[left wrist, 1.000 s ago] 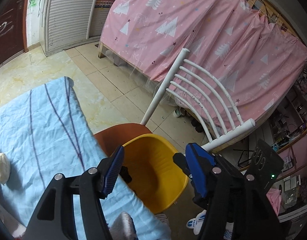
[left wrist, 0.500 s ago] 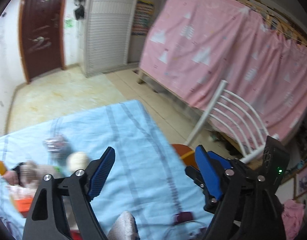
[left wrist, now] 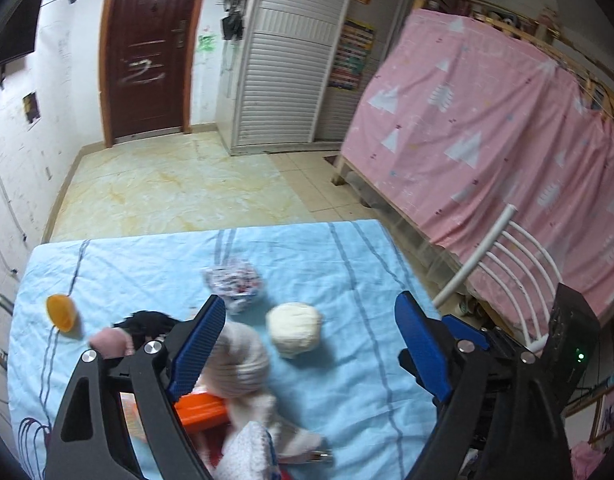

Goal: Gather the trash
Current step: 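Move both tools back over the pile on the bed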

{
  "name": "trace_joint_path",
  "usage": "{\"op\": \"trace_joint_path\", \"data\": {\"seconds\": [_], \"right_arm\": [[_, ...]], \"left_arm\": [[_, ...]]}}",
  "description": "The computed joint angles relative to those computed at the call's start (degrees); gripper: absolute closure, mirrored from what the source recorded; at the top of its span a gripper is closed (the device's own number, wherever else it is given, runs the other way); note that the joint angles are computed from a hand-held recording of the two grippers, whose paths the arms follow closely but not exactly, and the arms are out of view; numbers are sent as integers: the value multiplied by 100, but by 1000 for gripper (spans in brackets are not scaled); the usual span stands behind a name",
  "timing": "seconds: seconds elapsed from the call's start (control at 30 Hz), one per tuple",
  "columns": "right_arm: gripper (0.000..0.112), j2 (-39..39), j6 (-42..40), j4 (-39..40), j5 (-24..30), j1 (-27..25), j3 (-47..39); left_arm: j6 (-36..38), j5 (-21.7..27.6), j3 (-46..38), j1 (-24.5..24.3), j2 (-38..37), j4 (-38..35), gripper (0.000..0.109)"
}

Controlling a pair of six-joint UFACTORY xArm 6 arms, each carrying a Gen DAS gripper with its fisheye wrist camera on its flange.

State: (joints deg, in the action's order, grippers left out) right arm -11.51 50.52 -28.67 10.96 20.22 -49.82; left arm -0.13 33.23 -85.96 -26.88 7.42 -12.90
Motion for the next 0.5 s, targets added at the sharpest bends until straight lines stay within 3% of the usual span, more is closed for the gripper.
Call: {"op": "trace_joint_path", "data": {"seconds": [0.5], "right_arm": [[26,590,2,-51,566,312,-765]], "left_arm": [[-2,354,-115,391,481,80,31]]}}
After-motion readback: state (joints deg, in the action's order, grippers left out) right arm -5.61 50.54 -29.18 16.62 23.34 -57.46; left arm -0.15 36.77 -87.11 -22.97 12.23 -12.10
